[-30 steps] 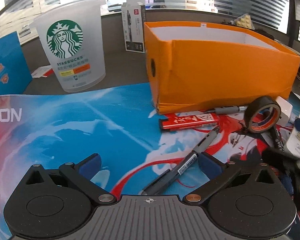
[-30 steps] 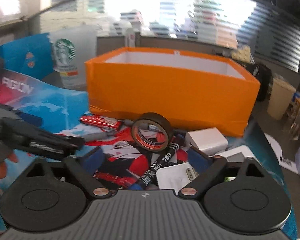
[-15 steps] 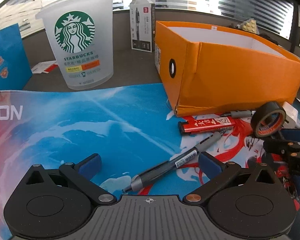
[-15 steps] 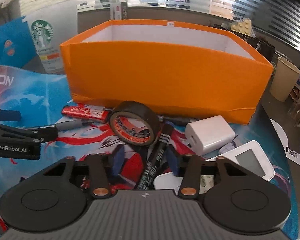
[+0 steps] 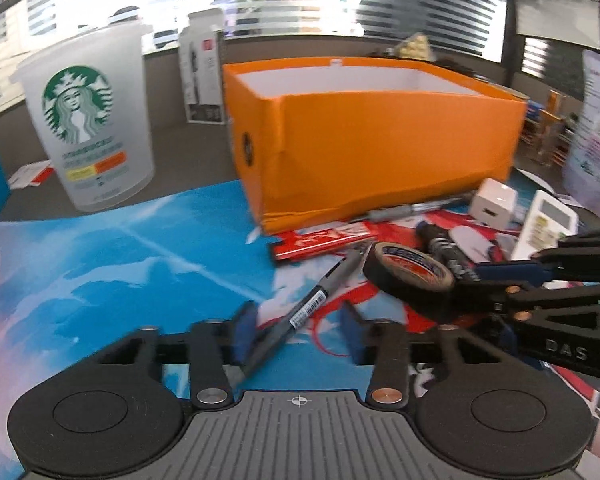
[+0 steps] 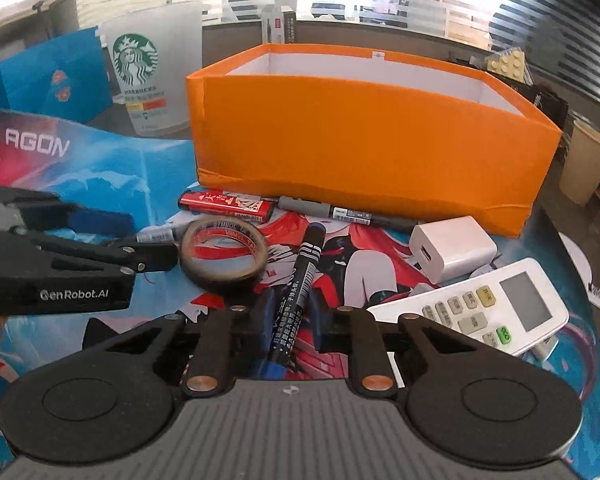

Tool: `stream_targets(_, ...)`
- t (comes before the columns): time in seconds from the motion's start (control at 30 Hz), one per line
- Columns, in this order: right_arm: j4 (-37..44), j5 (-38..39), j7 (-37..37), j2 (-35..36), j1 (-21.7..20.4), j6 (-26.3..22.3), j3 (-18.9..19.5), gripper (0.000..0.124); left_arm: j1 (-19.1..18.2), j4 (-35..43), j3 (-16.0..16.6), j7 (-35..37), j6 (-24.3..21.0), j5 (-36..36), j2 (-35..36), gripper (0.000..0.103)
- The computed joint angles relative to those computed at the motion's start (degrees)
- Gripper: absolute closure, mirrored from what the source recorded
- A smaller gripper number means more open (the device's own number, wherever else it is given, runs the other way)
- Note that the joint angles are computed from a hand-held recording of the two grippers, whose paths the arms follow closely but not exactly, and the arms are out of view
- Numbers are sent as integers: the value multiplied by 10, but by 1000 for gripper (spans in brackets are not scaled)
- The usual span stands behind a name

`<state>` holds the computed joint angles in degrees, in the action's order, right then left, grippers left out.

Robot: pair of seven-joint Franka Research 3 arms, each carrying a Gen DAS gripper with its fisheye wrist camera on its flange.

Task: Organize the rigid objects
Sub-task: 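Grasp a black pen with the left tool while the right tool grasps a black marker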

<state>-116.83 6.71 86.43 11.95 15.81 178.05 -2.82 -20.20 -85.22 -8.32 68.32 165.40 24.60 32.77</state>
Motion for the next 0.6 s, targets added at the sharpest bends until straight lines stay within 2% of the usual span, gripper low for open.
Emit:
stream_targets(0.03, -2, 8, -6, 0, -6, 4, 8, 106, 1, -2, -3, 5, 3, 0, 0, 81)
stream_targets(0.1, -9, 5, -5, -1, 0, 19, 1, 106, -6, -7, 3, 2, 9, 7, -3, 84)
stream_targets(0.13, -14, -8, 7, -1, 18, 28, -17, 106, -8, -9, 5, 1, 10, 10, -4, 85)
stream_targets(0.17, -19, -30, 29, 0, 50, 39, -52, 107, -5, -12, -1, 4, 11, 7, -6, 86)
stream_targets(0.2, -23, -53, 50, 0, 86, 46, -91, 110, 4, -16, -13, 12, 12, -3, -8, 92)
stream_targets(0.23, -26, -69, 64, 0, 113, 49, -119, 112, 13, -18, -25, 23, 12, -14, -8, 93)
stream_targets(0.27, -28, -75, 70, -1, 122, 49, -129, 112, 12, -20, -25, 22, 10, -18, -10, 93)
stream_targets(0.4, -38, -83, 83, -7, 128, 57, -138, 112, -7, -25, -3, 4, 7, -4, -18, 95)
stream_targets(0.43, -40, -73, 73, -10, 109, 59, -118, 112, -7, -27, -3, 3, 6, -3, -19, 95)
stream_targets(0.53, -50, -58, 64, -19, 94, 67, -104, 112, -6, -24, -5, -5, -6, -7, -21, 96)
stream_targets(0.6, -54, -33, 43, -25, 55, 73, -60, 112, 1, -24, -13, -5, -9, -17, -22, 96)
